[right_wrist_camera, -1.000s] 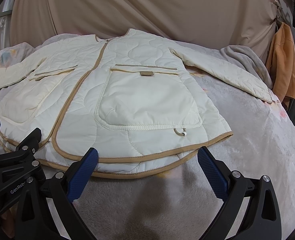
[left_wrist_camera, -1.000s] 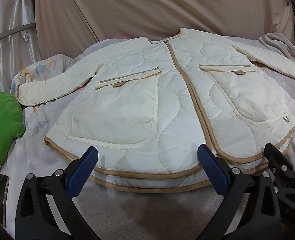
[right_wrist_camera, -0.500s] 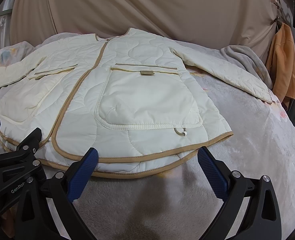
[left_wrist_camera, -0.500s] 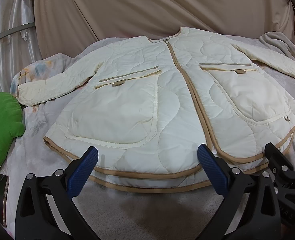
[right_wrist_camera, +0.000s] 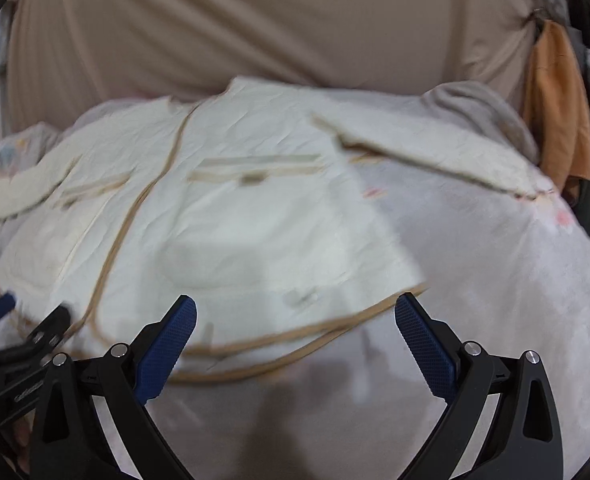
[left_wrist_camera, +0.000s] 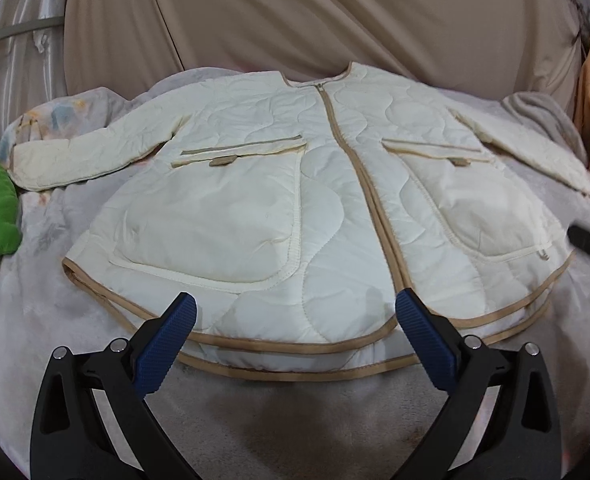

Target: Fold large clothes

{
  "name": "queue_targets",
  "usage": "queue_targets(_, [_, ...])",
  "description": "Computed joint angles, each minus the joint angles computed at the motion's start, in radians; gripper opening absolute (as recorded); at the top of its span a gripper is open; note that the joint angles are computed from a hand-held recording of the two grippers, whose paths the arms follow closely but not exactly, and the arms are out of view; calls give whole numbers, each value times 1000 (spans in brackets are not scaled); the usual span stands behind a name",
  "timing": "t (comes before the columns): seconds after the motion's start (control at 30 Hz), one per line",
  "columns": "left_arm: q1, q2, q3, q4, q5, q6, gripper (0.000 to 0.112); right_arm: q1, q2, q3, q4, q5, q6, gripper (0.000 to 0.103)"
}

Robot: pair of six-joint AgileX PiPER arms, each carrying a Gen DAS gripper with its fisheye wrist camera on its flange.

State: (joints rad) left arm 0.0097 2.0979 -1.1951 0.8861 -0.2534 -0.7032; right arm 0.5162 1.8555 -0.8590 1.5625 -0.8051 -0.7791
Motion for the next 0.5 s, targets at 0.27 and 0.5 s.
queue_targets(0.27, [59, -8, -37, 367, -77, -386, 97, -668, -1, -76, -257, 359, 71, 98])
queue_targets(0.5, [76, 6, -183, 621, 6, -598, 98, -1029, 208, -344, -164, 657, 33, 79])
